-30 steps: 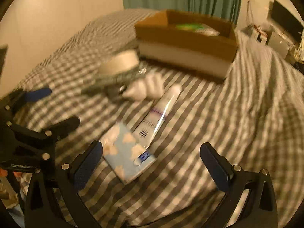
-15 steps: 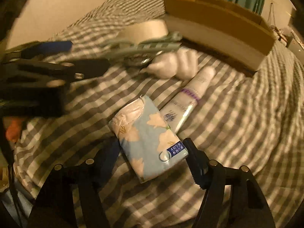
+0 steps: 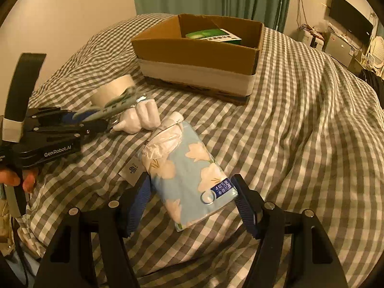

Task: Organize objects
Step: 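Grasp the pale green tool with the left tool while the right tool grasps the floral tissue pack, then drop the green tool and tissue pack into the cardboard box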

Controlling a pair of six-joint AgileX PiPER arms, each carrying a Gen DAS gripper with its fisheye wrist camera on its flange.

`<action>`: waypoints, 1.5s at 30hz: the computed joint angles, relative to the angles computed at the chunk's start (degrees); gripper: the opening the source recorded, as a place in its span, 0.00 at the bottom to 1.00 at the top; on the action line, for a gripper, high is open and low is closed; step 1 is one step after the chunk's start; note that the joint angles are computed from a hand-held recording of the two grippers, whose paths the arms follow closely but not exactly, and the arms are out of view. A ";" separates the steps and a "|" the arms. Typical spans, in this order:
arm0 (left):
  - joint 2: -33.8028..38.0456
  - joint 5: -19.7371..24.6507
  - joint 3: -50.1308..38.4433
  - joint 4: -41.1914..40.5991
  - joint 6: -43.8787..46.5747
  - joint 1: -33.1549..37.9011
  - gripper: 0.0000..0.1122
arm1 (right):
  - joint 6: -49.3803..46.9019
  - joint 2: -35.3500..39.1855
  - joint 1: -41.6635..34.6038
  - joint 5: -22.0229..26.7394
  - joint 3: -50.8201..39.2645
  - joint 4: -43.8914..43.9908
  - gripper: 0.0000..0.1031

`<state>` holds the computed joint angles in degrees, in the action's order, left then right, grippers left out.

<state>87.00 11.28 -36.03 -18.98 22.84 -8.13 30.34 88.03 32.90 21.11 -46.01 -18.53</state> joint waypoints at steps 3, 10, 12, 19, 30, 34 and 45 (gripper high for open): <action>-3.39 0.44 1.81 -1.87 1.53 -0.56 0.08 | 0.82 -1.14 0.38 -0.19 0.57 -0.59 0.65; -10.77 2.46 4.82 -3.13 -0.13 -2.88 0.08 | 7.47 -6.07 2.20 1.04 2.74 -6.32 0.65; -13.44 3.75 4.94 -2.48 -1.52 -3.44 0.08 | 9.48 -7.85 3.01 1.98 2.86 -8.36 0.65; -17.53 10.38 -2.31 -3.92 -1.01 -2.53 0.08 | 12.49 -12.30 5.70 7.14 -0.82 -14.87 0.65; -3.24 14.59 -27.64 -4.29 -1.96 -1.19 0.08 | 3.40 -6.50 0.53 8.29 -18.48 -16.29 0.65; 4.16 15.50 -37.23 -1.54 -4.84 -1.28 0.08 | -7.46 0.99 -5.24 7.95 -30.11 -5.80 0.65; 27.51 19.68 -58.33 5.13 -10.06 -0.77 0.08 | -19.86 29.17 -12.89 18.48 -65.05 5.25 0.65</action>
<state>114.52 30.95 -94.36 -13.85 12.77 -8.90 10.48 117.21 20.01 39.59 -111.06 -13.28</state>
